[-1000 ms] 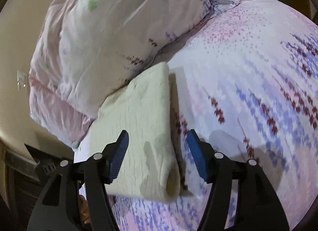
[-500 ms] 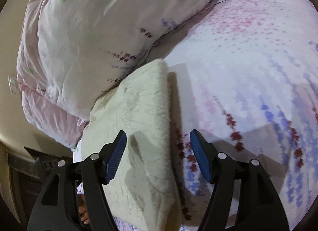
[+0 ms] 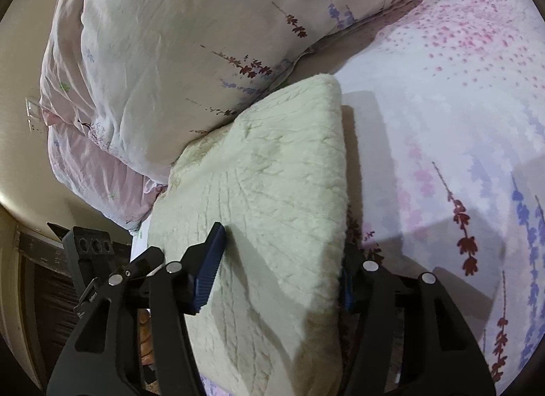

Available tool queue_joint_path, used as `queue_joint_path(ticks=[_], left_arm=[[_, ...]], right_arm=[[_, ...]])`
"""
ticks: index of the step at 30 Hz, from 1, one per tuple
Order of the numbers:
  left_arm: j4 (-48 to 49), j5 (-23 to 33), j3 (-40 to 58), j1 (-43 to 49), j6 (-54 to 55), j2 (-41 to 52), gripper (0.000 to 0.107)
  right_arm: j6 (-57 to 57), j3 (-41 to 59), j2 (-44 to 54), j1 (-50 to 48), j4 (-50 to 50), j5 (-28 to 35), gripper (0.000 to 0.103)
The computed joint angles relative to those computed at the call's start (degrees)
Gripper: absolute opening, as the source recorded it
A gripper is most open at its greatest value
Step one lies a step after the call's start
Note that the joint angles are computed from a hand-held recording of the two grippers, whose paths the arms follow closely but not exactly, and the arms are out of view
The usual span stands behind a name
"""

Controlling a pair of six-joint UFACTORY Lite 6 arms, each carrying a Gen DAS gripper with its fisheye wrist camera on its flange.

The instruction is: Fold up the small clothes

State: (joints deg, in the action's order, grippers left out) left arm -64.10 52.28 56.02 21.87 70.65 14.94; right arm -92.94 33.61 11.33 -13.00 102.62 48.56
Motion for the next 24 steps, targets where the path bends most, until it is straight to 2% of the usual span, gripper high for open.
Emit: queue_joint_path(ticks=[3, 5, 7, 10, 14, 18, 21, 24], left_arm=[[0.1, 1.9, 1.0, 1.4, -1.0, 1.2, 0.081], [0.0, 3.9, 1.7, 2.4, -1.5, 2.2, 0.072], [-0.7, 5.9, 1.7, 3.5, -0.4, 2.5, 0.057], [-0.8, 9.7, 1.9, 5.4, 0.4, 2.5, 0.044], [0.7, 14.3, 1.8, 8.4, 1.5, 0.8, 0.04], [4.1, 21.1, 2.5, 14.7, 2.9, -2.2, 0.039], [7.7, 26.2, 5.5, 21.6, 4.1, -3.0, 0.039], [10.6, 29.3, 10.6, 27.9, 5.4, -1.4, 0.04]], right_arm=[[0.3, 1.2, 2.5, 0.8, 0.5, 2.0, 0.05], [0.6, 1.8, 4.0, 1.1, 0.2, 3.1, 0.037], [0.3, 1.6, 5.1, 0.7, 0.5, 5.8, 0.032], [-0.4, -0.3, 4.3, -0.6, 0.7, 9.1, 0.029], [-1.3, -5.7, -2.6, -0.5, 2.2, 11.5, 0.027], [0.2, -12.0, -13.5, 2.9, 3.8, 11.1, 0.027], [1.5, -14.5, -21.4, 11.1, 8.3, 6.5, 0.027], [-1.1, -13.0, -24.9, 24.4, 17.4, -3.0, 0.027]])
